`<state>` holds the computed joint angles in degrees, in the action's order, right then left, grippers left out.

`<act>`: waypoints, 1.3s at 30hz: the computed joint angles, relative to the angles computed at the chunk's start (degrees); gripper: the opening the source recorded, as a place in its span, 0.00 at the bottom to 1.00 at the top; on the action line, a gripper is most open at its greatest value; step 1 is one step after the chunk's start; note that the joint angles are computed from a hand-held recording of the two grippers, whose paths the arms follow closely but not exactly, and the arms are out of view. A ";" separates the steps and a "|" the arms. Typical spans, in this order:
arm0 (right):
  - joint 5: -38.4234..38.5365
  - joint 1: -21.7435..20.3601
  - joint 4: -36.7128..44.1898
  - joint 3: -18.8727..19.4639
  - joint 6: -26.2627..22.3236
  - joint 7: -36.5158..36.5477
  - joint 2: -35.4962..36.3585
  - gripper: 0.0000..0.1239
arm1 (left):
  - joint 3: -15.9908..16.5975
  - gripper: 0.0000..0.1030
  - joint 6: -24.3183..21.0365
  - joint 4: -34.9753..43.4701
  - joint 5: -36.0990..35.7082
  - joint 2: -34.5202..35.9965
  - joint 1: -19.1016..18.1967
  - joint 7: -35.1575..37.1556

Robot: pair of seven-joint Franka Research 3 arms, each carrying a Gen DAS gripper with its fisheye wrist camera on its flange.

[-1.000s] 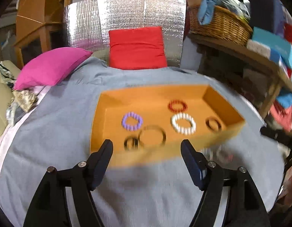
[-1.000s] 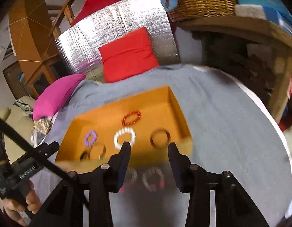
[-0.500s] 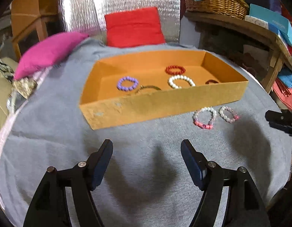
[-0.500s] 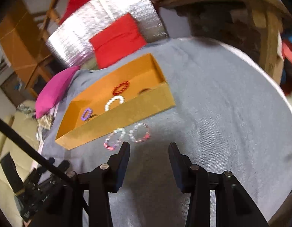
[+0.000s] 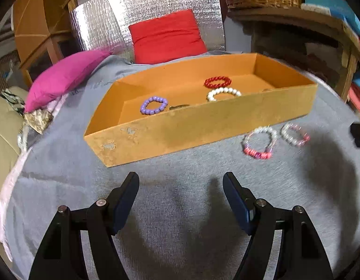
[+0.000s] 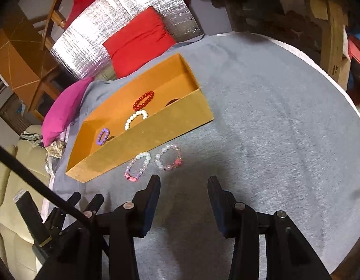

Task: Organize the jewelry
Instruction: 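Withdraw both open tools from the box toward the two pink bracelets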

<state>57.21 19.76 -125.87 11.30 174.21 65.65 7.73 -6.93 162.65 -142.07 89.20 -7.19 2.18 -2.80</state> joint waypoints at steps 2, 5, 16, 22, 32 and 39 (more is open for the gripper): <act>0.24 -0.38 -0.31 -0.34 -0.38 0.11 -0.30 0.36 | -0.25 0.73 -0.88 -0.16 -1.97 0.47 -0.32 1.41; -0.86 -0.81 -1.05 -1.39 -1.55 1.31 -0.84 0.36 | -0.78 0.73 -1.61 -1.69 -2.70 -0.57 -0.81 0.28; 7.65 -2.24 -3.70 -2.80 -2.31 -5.77 -3.71 0.36 | -4.31 0.73 -6.84 -7.65 -18.92 -9.47 -3.44 10.48; 10.91 -2.01 -3.80 -3.77 -3.88 -8.71 -4.21 0.36 | -7.85 0.73 -9.98 -6.97 -22.03 -14.98 -4.29 13.65; 16.28 -2.33 -2.93 -4.53 -6.81 -11.72 -3.89 0.36 | -7.33 0.74 -5.87 0.63 -11.55 -5.82 -2.61 8.83; 18.03 -2.03 -0.18 -3.98 -8.37 -11.48 -1.39 0.36 | -1.16 0.74 4.23 4.39 -10.47 2.70 -0.73 6.59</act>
